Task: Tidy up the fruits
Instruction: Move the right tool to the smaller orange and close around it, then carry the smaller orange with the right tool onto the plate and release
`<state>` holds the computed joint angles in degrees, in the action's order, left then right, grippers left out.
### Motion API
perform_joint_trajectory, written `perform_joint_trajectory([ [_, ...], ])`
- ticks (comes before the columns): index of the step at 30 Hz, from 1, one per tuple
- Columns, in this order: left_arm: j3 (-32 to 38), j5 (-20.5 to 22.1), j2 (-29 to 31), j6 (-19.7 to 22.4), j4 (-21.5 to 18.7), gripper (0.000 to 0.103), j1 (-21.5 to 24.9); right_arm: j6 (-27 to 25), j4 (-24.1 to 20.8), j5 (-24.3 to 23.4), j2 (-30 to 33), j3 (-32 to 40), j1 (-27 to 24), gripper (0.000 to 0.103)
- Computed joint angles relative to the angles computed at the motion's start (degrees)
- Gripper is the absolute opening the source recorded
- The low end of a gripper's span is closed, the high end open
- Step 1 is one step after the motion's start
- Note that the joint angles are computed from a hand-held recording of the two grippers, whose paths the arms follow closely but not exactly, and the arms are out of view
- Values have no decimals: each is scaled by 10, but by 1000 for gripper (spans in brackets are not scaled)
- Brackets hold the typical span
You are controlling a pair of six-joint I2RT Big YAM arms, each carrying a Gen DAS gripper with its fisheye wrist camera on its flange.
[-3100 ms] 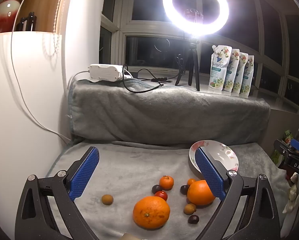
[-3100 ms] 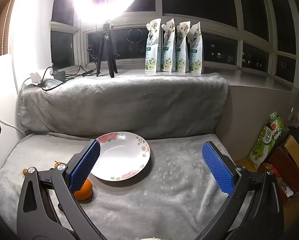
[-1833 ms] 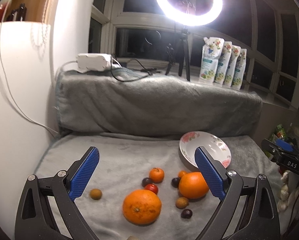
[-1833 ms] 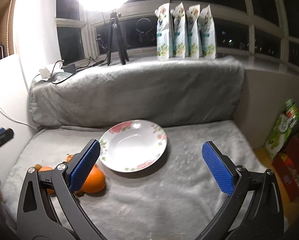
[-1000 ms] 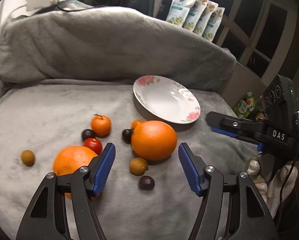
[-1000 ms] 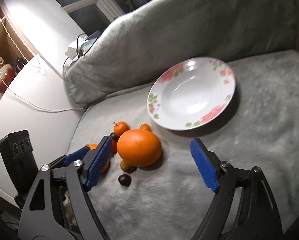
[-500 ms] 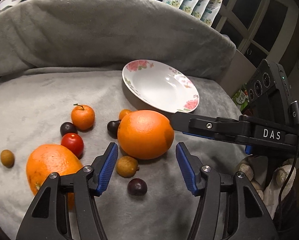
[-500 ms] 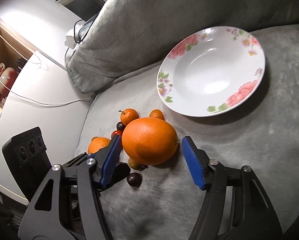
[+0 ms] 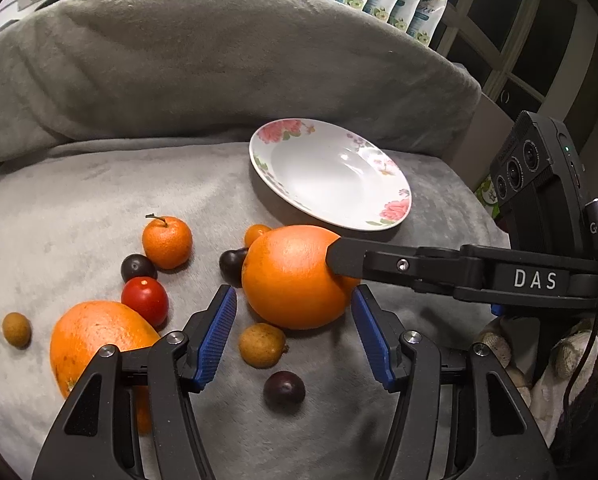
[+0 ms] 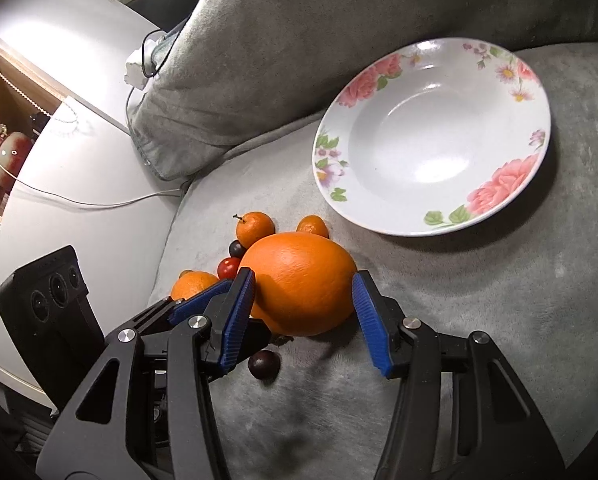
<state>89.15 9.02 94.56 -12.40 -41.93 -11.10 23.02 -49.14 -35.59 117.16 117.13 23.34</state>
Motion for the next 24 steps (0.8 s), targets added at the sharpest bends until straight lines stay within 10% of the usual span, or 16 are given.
perform_joint_trajectory([
  [24, 9, -26, 11, 37, 0, 59, -11, 1, 3, -20, 1, -3, -3, 57],
])
